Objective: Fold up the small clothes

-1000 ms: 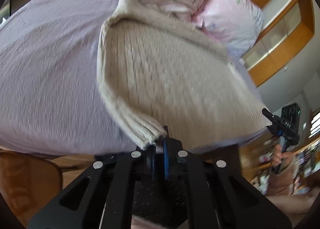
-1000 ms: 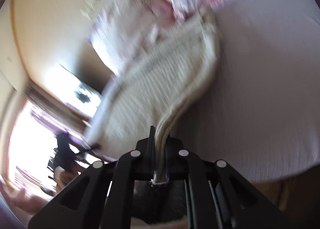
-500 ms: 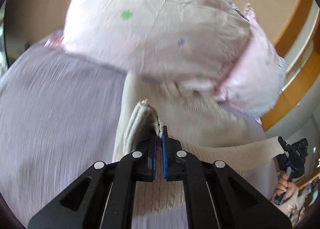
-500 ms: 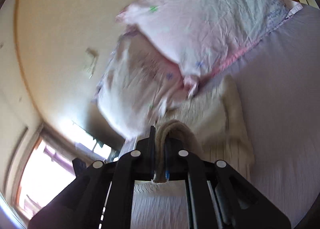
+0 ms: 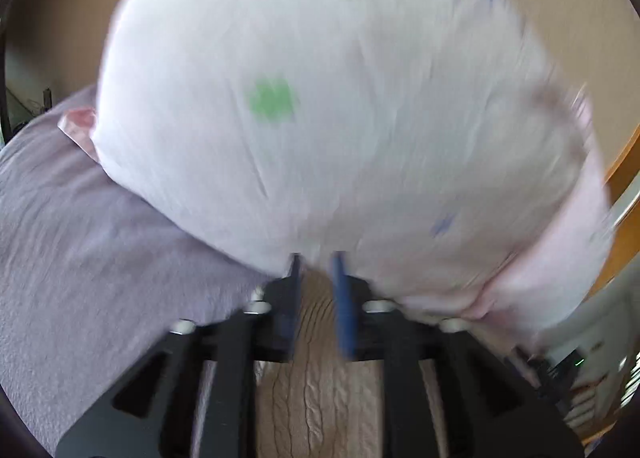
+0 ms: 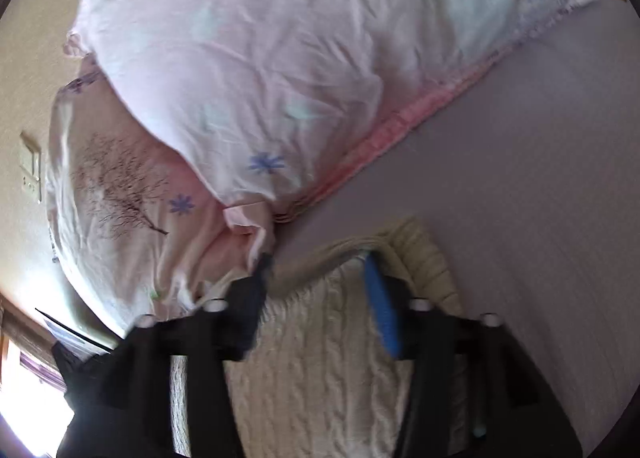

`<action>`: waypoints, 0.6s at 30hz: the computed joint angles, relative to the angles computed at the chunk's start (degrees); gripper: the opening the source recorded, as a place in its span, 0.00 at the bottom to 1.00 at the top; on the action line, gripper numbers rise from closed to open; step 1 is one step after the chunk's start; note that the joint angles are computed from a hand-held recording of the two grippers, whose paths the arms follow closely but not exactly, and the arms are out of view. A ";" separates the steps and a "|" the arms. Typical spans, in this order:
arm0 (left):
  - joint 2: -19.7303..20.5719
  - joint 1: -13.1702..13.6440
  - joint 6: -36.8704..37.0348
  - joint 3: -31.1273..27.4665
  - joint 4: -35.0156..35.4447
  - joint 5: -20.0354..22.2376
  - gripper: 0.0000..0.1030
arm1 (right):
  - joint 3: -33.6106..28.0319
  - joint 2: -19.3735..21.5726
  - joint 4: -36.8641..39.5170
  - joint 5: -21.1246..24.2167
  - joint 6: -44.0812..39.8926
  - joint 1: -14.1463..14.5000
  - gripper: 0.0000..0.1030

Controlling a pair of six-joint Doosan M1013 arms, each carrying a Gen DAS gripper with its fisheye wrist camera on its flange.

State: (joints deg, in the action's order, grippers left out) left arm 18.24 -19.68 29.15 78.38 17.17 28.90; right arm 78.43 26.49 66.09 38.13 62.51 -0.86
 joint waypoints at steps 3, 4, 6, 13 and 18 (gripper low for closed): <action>-1.62 -0.11 7.25 1.06 -4.47 4.92 0.73 | 1.68 -1.71 5.04 0.96 -6.22 -0.37 0.74; -1.65 -0.32 9.92 1.03 -5.79 7.33 0.73 | 2.59 -2.27 7.36 1.59 -9.26 -0.54 0.76; -1.96 -0.67 14.69 2.41 -9.91 10.71 0.72 | 4.39 -3.27 11.47 3.07 -15.09 -0.67 0.77; -1.97 0.00 22.47 6.31 -23.74 9.00 0.51 | 6.07 -3.64 14.86 5.63 -21.80 -0.36 0.80; -1.92 0.81 23.00 7.94 -32.75 5.56 0.18 | 7.06 -3.80 19.88 8.53 -24.97 -1.42 0.82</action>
State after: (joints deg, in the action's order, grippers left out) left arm 16.32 -18.87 52.15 86.31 -15.58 34.46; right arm 85.49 22.70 85.97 46.66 37.54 -2.28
